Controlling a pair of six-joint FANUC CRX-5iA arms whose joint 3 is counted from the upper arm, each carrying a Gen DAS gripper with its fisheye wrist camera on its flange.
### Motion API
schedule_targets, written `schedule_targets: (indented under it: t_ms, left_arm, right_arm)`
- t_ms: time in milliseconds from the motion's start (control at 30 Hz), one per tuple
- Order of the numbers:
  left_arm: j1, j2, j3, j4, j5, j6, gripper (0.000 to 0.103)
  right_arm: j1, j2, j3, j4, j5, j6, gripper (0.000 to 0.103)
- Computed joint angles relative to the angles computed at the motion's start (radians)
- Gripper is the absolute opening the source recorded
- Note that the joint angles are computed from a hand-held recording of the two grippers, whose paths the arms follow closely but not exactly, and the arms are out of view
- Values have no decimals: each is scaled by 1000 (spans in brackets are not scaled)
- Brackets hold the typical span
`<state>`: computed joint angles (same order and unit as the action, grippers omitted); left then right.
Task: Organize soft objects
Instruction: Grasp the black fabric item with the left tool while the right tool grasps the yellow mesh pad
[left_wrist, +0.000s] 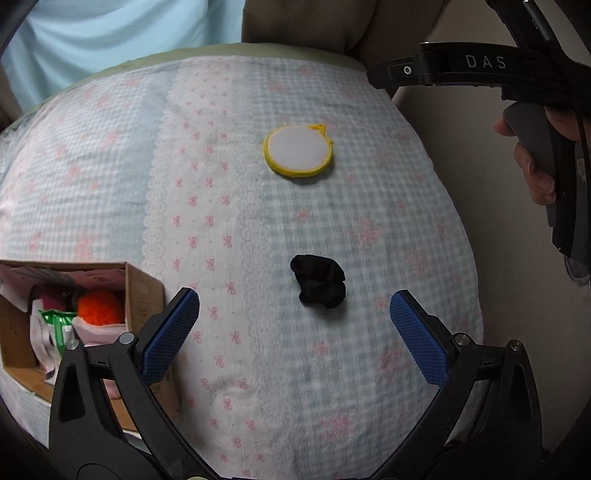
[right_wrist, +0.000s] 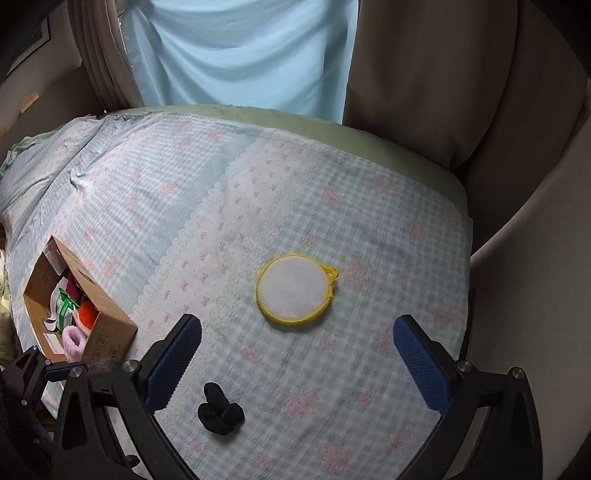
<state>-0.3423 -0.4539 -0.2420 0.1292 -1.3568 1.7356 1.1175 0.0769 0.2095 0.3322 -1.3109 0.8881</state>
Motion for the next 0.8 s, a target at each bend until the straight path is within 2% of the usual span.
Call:
schedule_targets:
  t_ms: [133, 300, 400, 467, 533, 700, 800]
  left_arm:
    - [-45, 52, -62, -1, 94, 8, 103]
    - [-82, 112, -129, -9, 210, 2, 101]
    - [-96, 144, -162, -11, 262, 6, 94]
    - [-97, 163, -182, -1, 283, 1, 84]
    - [-96, 180, -197, 13, 297, -3, 80]
    - [-114, 197, -206, 8, 329, 13, 76]
    - [-125, 209, -195, -14, 335, 23, 68]
  right_arm:
    - [-79, 55, -12, -99, 75, 136, 103]
    - [-133, 157, 10, -177, 116, 295, 103]
    - [-147, 211, 23, -202, 137, 364, 103]
    - [-158, 245, 37, -225, 142, 402, 103]
    - [-167, 272, 51, -239, 138, 425, 103]
    - [-182, 309, 68, -258, 140, 465, 103]
    - [-183, 317, 72, -261, 143, 478, 101]
